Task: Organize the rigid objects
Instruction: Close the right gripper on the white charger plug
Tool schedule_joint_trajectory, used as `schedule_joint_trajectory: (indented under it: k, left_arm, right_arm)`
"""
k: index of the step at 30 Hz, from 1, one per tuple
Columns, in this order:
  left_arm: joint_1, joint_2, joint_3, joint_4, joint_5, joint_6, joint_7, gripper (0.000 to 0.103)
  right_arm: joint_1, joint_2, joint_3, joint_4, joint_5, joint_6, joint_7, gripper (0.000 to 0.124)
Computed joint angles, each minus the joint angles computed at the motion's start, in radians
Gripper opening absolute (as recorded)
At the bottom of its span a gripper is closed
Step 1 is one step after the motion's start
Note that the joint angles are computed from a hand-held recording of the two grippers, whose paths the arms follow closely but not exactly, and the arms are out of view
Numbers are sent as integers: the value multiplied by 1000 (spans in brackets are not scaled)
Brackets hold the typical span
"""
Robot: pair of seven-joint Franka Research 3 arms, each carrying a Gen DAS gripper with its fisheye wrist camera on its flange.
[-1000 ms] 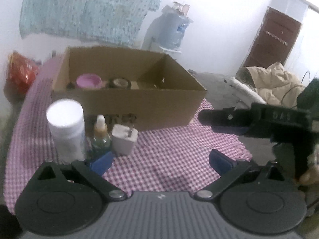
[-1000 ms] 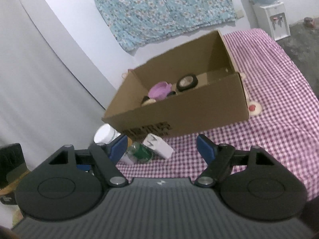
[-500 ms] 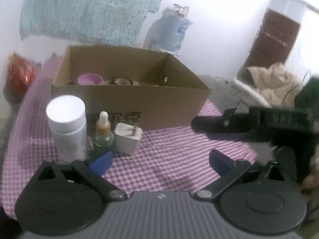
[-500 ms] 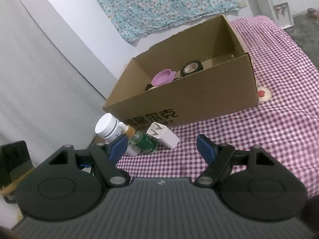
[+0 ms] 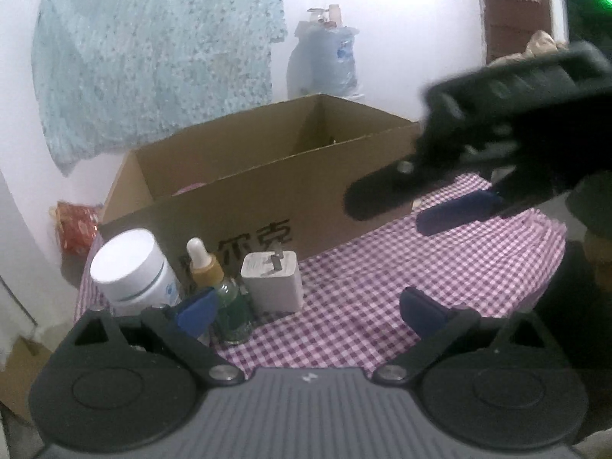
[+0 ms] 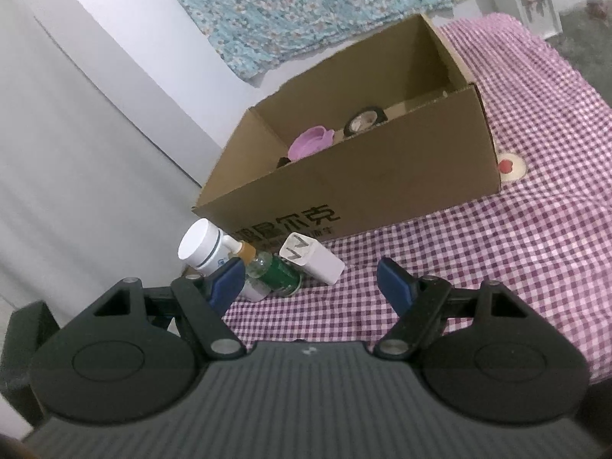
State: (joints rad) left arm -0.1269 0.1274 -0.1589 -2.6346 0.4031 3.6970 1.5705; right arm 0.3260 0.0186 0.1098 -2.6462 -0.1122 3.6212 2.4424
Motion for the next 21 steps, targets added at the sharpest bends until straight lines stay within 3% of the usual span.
schedule_joint_trajectory:
  k: [4, 9, 16, 21]
  left_arm:
    - [-38, 42, 7, 10, -87, 23, 108, 90]
    - [-5, 92, -5, 61, -20, -24, 30, 69]
    - [-11, 133, 11, 102, -15, -29, 12, 58]
    - [-11, 154, 12, 123, -22, -36, 5, 56]
  right_arm:
    - [-36, 38, -4, 36, -109, 8, 93, 76]
    - [-99, 112, 26, 116, -202, 1, 155, 69]
    - [-300, 253, 159, 286, -497, -32, 329, 50]
    - [-391, 316, 254, 357, -548, -89, 320, 46]
